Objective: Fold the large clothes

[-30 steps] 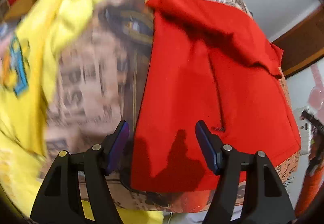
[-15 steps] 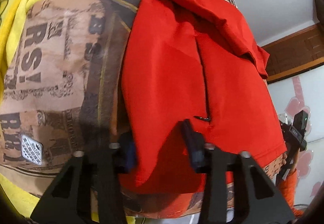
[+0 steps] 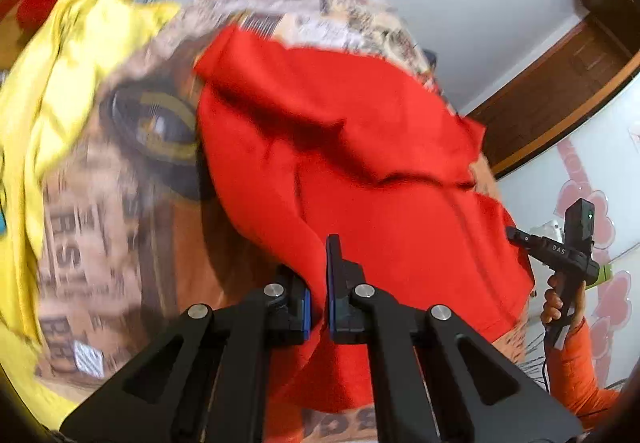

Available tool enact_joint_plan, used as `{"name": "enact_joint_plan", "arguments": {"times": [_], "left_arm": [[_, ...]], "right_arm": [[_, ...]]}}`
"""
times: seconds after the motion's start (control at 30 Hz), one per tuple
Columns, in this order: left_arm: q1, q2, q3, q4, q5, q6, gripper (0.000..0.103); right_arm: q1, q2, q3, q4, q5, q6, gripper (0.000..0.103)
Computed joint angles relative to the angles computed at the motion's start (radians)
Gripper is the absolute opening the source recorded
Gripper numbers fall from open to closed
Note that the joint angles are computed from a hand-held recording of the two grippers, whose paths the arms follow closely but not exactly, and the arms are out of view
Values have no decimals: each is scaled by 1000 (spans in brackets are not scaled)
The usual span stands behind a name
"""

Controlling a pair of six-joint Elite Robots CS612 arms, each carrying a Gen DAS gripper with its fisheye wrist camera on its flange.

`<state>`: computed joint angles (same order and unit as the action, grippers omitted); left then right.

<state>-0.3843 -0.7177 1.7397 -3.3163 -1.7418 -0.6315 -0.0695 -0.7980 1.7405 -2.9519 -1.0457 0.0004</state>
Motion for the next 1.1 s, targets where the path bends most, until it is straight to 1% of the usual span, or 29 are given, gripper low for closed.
{"name": "enact_joint_plan", "arguments": {"times": [0.1, 0.13, 0.2, 0.23, 0.33, 0.4, 0.5, 0.53, 0.6, 0.63, 0.67, 0.73, 0.83, 0.9, 0.97, 1.0, 1.1], "left_arm": [[6, -8, -24, -17, 10, 19, 4], [14, -15, -17, -25, 9, 28, 4], [22, -17, -37, -34, 12, 41, 4], [22, -20, -41, -41, 16, 43, 4], [33, -9, -81, -64, 38, 54, 4], [37, 0, -111, -57, 63, 52, 4], [52, 31, -184, -19, 96, 28, 4], [58, 44, -212, 1, 107, 20, 4], [67, 77, -281, 73, 138, 27, 4], [69, 89, -303, 94, 145, 30, 4], [72, 109, -339, 132, 159, 39, 4], [75, 149, -408, 217, 192, 54, 4], [80, 203, -492, 316, 207, 72, 4], [78, 240, -555, 420, 234, 83, 5], [80, 264, -590, 479, 231, 89, 6], [81, 272, -601, 501, 228, 90, 6], [82, 270, -593, 499, 211, 81, 6]], "right_arm": [[-9, -7, -4, -43, 43, 16, 14], [-12, -8, -6, -54, 52, 15, 14], [-10, -10, -17, -76, 56, 10, 14], [-7, -10, -24, -86, 53, 12, 13], [9, 3, -62, -145, 4, 40, 13], [11, 16, -94, -153, -2, 59, 13], [20, 45, -163, -150, -30, 87, 12], [25, 58, -194, -140, -47, 90, 12], [33, 84, -248, -117, -73, 99, 11], [39, 100, -279, -105, -96, 103, 9], [45, 113, -303, -100, -127, 102, 6], [58, 148, -362, -91, -206, 112, 5], [57, 191, -433, -34, -226, 151, 5], [56, 205, -450, -20, -244, 160, 5], [54, 208, -446, -35, -255, 167, 5], [54, 206, -437, -45, -264, 163, 5], [55, 191, -409, -74, -293, 137, 5]]}}
